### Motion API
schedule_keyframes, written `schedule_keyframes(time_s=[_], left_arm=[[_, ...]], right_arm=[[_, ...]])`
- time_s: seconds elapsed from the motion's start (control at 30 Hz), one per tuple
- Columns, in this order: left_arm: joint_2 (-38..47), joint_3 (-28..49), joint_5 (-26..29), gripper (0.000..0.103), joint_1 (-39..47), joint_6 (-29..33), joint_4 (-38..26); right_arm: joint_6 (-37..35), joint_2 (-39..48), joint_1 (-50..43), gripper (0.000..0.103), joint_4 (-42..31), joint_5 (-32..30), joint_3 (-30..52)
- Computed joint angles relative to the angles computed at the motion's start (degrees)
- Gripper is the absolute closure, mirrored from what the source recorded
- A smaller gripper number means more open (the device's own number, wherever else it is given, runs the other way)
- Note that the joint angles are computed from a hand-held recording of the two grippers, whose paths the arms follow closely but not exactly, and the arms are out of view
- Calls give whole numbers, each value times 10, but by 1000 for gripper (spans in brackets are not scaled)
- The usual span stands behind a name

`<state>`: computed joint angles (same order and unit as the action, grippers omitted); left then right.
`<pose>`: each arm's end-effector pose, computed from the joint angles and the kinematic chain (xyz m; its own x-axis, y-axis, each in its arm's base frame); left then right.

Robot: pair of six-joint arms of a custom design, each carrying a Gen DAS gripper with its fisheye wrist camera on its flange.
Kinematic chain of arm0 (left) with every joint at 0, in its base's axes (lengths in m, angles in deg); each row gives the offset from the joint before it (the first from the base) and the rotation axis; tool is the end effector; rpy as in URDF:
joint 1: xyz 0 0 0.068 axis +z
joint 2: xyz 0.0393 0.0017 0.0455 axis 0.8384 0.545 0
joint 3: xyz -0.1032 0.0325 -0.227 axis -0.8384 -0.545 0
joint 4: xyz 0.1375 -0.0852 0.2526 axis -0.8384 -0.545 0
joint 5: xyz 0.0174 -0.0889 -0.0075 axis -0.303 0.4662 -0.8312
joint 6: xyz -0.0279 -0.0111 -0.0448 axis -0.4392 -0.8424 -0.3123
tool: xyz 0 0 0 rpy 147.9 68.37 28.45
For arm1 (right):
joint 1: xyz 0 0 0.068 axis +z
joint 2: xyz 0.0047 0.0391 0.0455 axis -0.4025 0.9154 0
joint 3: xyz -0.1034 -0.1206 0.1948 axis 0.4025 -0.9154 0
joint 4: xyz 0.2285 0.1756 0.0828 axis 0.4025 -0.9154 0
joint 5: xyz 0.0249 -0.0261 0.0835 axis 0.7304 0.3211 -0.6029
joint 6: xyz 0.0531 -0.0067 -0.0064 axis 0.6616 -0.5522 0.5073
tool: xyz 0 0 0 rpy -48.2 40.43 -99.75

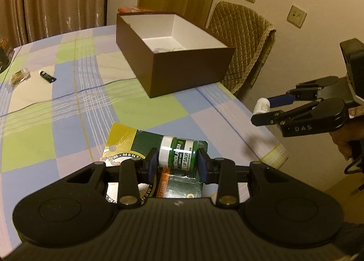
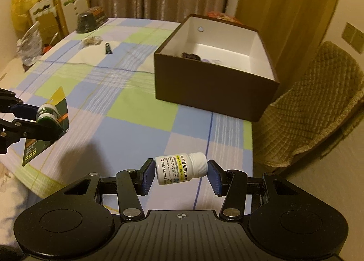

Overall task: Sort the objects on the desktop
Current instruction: 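Carry the green pack and white pill bottle over the box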

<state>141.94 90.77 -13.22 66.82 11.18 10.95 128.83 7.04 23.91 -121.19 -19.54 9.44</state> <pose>0.2622 0.0211 0.2917 -0.5368 0.4958 -0.6827 0.7824 0.5953 -0.1829 0.1623 0.1507 0.3235 -0.7860 -0.0100 -0.6181 0.0465 0.9961 -0.0752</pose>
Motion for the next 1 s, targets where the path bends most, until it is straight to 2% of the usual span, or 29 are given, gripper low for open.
schedule_keyframes(time_s=[0.13, 0.23, 0.4, 0.53, 0.8, 1.0], left_arm=[[4, 14, 8, 72, -16, -11, 5], [8, 28, 11, 72, -37, -32, 16], [30, 67, 15, 72, -87, -93, 57], [61, 110, -2, 72, -140, -159, 119], [228, 290, -80, 72, -249, -273, 201], [353, 432, -124, 72, -300, -303, 188]], right_arm=[[6, -1, -5, 54, -4, 5, 7], [-22, 0, -23, 54, 6, 5, 18], [-114, -7, -105, 54, 66, -21, 43], [-225, 10, -214, 54, 137, -88, 71], [-367, 123, -386, 54, 238, -222, 134], [-408, 201, -442, 54, 273, -271, 168]])
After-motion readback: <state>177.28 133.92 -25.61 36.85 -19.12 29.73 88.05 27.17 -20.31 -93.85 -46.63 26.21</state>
